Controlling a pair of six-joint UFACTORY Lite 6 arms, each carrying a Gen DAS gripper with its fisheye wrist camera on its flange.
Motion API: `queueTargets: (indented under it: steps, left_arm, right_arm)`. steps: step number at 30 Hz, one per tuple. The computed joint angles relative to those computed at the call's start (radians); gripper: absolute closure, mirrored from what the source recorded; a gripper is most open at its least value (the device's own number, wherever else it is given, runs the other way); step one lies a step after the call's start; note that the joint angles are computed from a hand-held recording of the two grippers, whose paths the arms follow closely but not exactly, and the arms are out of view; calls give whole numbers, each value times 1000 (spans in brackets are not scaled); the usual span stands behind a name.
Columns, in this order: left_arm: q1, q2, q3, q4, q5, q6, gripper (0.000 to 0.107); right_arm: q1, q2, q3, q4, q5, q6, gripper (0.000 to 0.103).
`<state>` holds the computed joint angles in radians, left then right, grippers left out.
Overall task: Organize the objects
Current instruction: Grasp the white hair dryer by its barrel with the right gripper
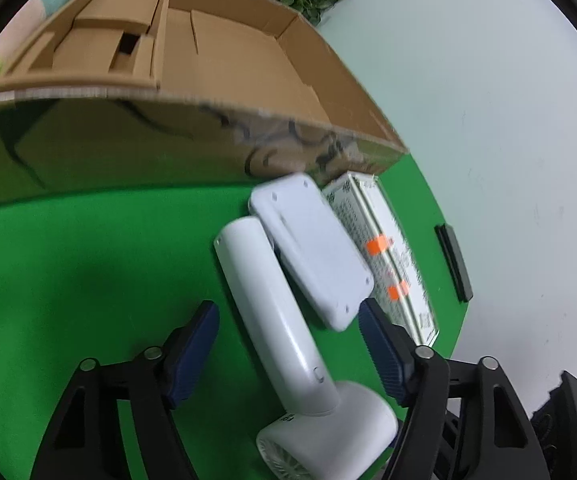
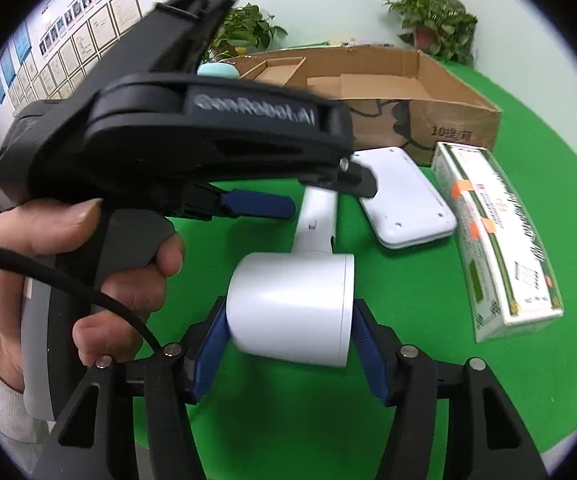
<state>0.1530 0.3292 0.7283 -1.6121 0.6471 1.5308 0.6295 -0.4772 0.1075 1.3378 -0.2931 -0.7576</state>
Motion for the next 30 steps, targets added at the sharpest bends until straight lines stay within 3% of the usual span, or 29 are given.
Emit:
queueTargets:
  steps: [3,6,8,12,18,21,25,30]
  left_arm:
    - [-9,-58,-91,-81,-6,87,49]
    - [-14,-102,-151,-109,-21,125,62]
    - [-14,-122,-177,-116,-32,129,69]
    - [9,-151,-218,-115,-6,137,70]
    - [-31,-255,-265,-141,-33,124,75]
    - [-38,-381,-298,-64,-57,41,77]
    - [-36,-533,-303,74,-93,-105,77]
    - [-30,-602,-215,223,-106,-268,78]
  right_arm:
    - [165,-58,-48,183,-118,-39,46]
    - [417,-38,-79,284,-303,40,47]
    - [520,-15,-91,320,-372,100,47]
    - [654,9,-99,396,-443,145,47]
    - [654,32,-83,394,-438,152,47]
    - [586,36,-78,334,-403,170,47]
    - [574,-1,-56,359,-434,103,48]
    - [486,-80,-7,372,-447,-57,48]
